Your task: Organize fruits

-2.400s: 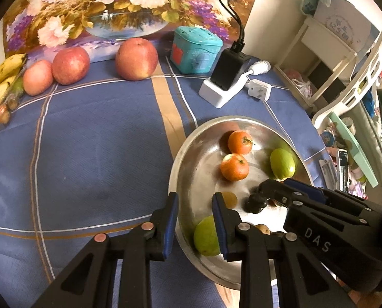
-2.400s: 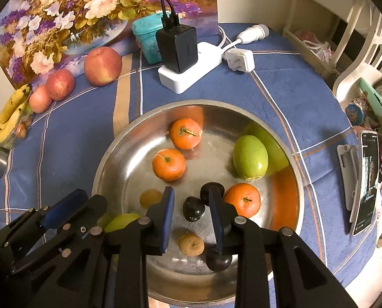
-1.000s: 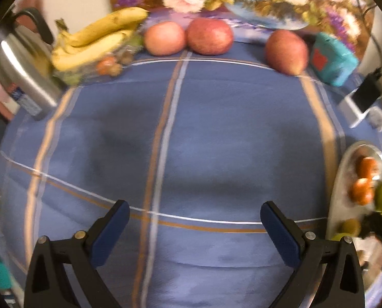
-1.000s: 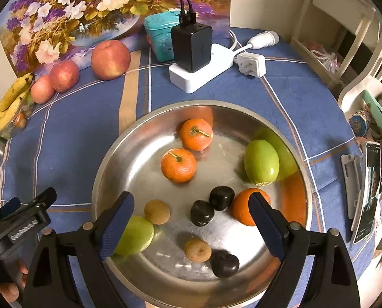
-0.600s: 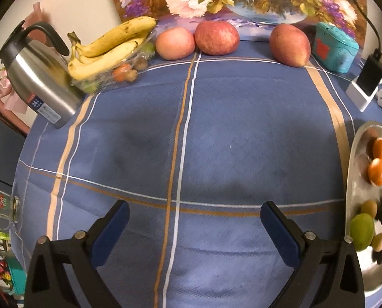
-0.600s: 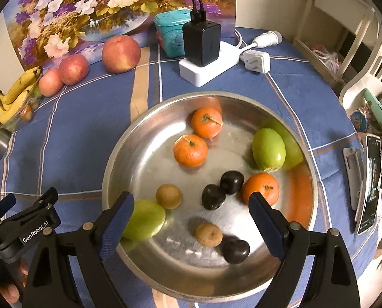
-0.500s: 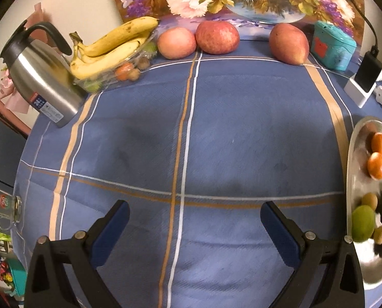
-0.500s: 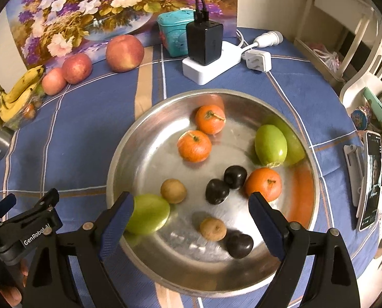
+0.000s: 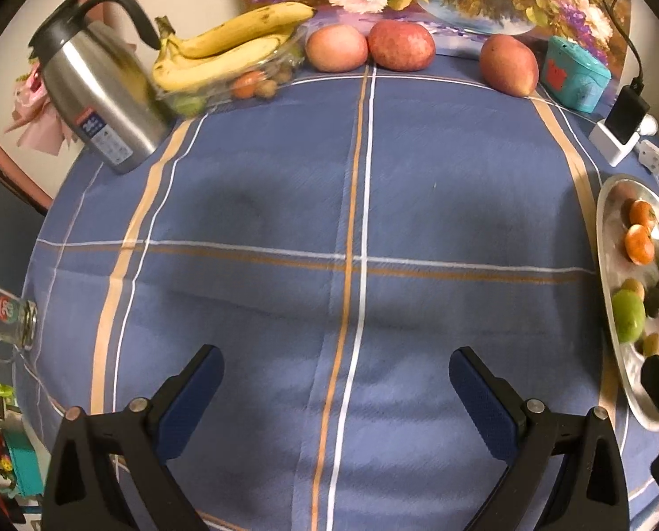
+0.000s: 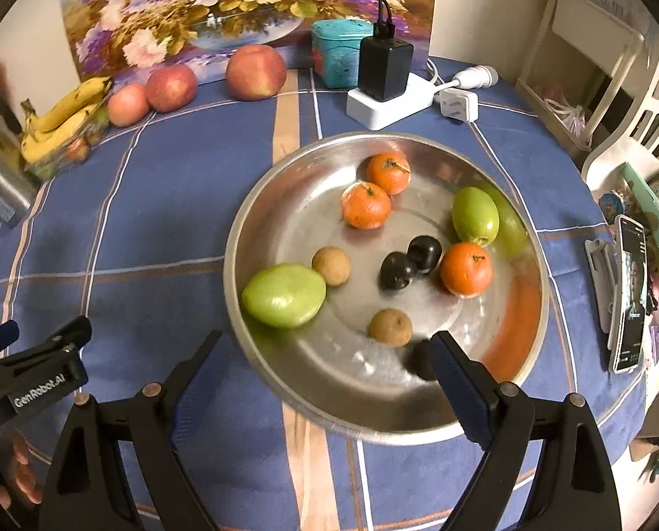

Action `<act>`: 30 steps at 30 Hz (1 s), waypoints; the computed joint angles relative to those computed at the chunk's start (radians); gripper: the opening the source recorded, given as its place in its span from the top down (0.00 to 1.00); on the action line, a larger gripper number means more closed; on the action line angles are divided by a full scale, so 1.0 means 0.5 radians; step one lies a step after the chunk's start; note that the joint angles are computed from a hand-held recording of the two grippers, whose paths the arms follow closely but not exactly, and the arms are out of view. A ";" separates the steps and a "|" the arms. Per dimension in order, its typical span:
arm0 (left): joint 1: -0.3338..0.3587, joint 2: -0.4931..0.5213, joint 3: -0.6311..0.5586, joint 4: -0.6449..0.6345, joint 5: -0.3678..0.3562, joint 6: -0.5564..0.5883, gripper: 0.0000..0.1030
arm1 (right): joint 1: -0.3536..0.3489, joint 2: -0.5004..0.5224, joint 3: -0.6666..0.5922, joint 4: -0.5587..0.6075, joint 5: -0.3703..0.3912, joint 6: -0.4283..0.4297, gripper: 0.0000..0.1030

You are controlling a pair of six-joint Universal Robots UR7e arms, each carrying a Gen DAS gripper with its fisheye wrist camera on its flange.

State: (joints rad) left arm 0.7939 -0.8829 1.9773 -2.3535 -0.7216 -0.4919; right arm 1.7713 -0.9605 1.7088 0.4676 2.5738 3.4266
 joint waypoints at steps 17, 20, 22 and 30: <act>-0.128 -0.295 0.352 -0.401 -0.034 0.168 0.00 | 0.166 0.009 0.120 -0.068 0.116 0.017 0.12; -0.149 -0.327 0.389 -0.442 -0.028 0.184 0.00 | 0.192 -0.007 0.139 -0.098 0.141 0.011 0.12; -0.159 -0.344 0.412 -0.469 -0.022 0.190 0.00 | 0.208 -0.019 0.150 -0.121 0.159 0.005 0.12; -0.169 -0.405 0.475 -0.573 -0.050 0.226 0.00 | 0.235 -0.061 0.183 -0.185 0.185 -0.013 0.12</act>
